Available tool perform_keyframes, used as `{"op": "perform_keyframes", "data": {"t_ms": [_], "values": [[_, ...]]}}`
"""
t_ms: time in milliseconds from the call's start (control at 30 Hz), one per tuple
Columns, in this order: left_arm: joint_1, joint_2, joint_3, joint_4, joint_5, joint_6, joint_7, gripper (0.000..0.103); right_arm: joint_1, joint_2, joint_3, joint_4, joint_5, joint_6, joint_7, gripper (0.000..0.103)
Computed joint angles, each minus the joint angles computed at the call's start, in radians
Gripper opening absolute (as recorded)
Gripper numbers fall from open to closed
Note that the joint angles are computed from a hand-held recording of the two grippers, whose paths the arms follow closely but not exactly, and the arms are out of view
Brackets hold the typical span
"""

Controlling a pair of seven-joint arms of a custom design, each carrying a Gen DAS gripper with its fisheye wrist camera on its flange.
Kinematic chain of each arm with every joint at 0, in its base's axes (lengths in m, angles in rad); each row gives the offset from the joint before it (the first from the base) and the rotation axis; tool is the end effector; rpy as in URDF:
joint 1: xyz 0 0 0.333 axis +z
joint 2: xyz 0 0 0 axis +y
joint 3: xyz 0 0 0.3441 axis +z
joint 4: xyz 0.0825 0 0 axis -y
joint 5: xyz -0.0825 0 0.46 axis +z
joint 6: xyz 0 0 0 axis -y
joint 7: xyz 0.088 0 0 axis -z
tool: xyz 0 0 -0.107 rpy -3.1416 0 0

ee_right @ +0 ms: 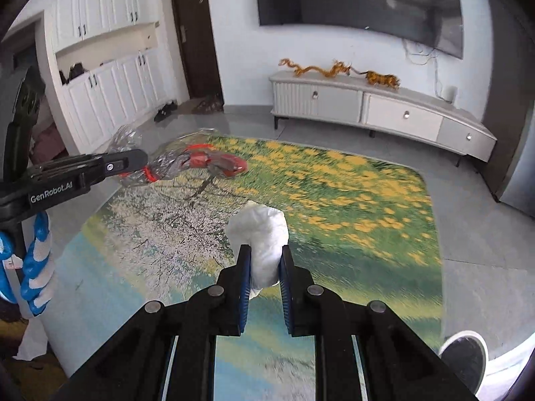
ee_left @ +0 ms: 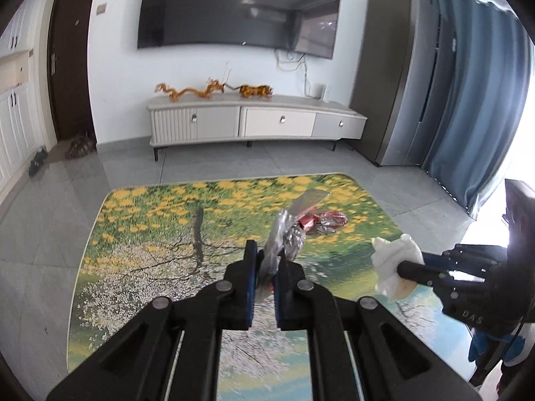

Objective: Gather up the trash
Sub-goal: 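Carry the clear bag and white tissue over the trash bin with both tools, then open both tools to drop the clear bag and tissue into the bin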

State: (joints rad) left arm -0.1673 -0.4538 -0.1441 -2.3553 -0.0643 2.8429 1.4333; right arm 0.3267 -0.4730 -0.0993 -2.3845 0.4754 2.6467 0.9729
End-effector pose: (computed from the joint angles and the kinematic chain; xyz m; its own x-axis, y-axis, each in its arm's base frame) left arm 0.4974 -0.1671 0.6127 -0.1919 -0.9754 0.1083 -0.6005 0.0294 -0.7991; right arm 0.5053 0.0989 0.5760 0.4913 -0.8678 -0.0747 -0.6228 -0.2901 -0.7267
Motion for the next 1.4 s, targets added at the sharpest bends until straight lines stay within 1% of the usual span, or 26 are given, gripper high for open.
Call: {"op": "perform_keyframes", "data": {"t_ms": [167, 333, 500, 667, 867, 967, 1100, 1233, 1300, 1400], "values": [[-0.018, -0.04, -0.019, -0.011, 0.012, 0.001, 0.0, 0.008, -0.026, -0.081, -0.011, -0.05, -0.015, 0.016, 0.023, 0.015], [-0.052, -0.041, -0.025, 0.004, 0.008, -0.013, 0.012, 0.008, -0.047, -0.158, -0.032, -0.098, -0.035, 0.038, 0.046, 0.015], [-0.086, 0.005, -0.043, 0.059, 0.004, -0.029, 0.03, 0.008, -0.084, -0.226, -0.058, -0.137, -0.072, 0.048, 0.07, 0.015], [-0.116, 0.082, -0.077, 0.138, 0.018, -0.051, 0.046, 0.008, -0.149, -0.267, -0.089, -0.166, -0.114, 0.057, 0.096, 0.015], [-0.163, 0.234, -0.113, 0.289, 0.016, -0.114, 0.079, 0.008, -0.26, -0.27, -0.13, -0.183, -0.162, 0.064, 0.137, 0.015], [-0.186, 0.328, -0.131, 0.386, 0.006, -0.16, 0.1, 0.008, -0.327, -0.234, -0.145, -0.173, -0.189, 0.055, 0.168, 0.015], [-0.216, 0.466, -0.163, 0.532, 0.027, -0.235, 0.097, 0.008, -0.416, -0.14, -0.156, -0.14, -0.226, 0.039, 0.216, 0.015], [-0.261, 0.622, -0.179, 0.696, 0.075, -0.323, 0.065, 0.008, -0.467, -0.037, -0.178, -0.101, -0.234, 0.026, 0.232, 0.015], [-0.291, 0.709, -0.18, 0.793, 0.1, -0.372, 0.046, 0.008, -0.481, 0.012, -0.188, -0.078, -0.226, 0.019, 0.232, 0.016], [-0.334, 0.839, -0.181, 0.942, 0.099, -0.45, 0.022, 0.008, -0.498, 0.067, -0.199, -0.056, -0.205, 0.019, 0.219, 0.017]]}}
